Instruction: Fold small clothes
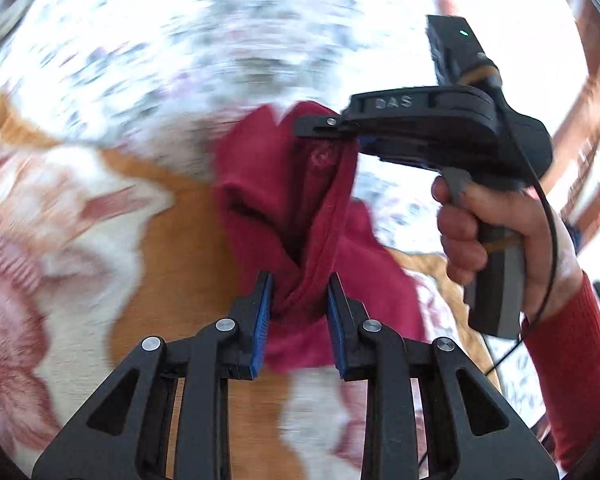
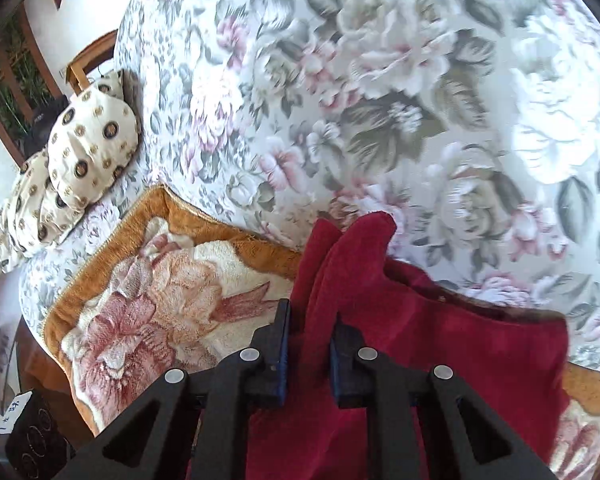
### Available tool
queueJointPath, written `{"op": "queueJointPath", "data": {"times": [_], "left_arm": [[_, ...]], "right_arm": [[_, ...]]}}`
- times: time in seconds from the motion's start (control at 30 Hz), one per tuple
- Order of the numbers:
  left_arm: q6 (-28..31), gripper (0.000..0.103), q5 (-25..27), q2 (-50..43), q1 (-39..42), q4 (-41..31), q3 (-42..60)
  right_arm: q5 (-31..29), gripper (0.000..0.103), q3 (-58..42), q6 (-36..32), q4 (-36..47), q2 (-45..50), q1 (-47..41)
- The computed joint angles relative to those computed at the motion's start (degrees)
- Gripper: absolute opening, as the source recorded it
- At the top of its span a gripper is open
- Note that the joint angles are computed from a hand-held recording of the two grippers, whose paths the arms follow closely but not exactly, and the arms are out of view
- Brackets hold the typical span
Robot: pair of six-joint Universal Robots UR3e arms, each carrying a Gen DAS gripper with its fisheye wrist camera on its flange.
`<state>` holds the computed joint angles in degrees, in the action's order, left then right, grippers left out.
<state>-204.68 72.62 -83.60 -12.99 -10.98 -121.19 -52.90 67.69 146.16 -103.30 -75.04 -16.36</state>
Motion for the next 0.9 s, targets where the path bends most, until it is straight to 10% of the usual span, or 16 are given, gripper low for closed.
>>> {"op": "queueJointPath", "data": {"times": [0.4,0.6,0.83,0.9], "left_arm": [[2.32,0.022,3.02,-28.74,-15.51,-12.56,31.92],[1.73,0.022,1.21,-10.86,-10.3,-7.77,10.32],[-1.74,0.03,-4.28,18.01,10.37,-11.37,-17.82],[-1.73,0.042,-6.11,24.94,15.82,-13.64,-22.75]], "right_arm": [[4.45,0.013,4.36,-8.81,5.42,4.17,-21.52],[8.42,0.013,3.77,-11.39,11.31,0.88,-16.54],[4.12,0.015,-8.25,2.54,4.88,11.79,5.29],[0.79,0.032,-16.12,7.37,6.77,19.52,11.71]]}}
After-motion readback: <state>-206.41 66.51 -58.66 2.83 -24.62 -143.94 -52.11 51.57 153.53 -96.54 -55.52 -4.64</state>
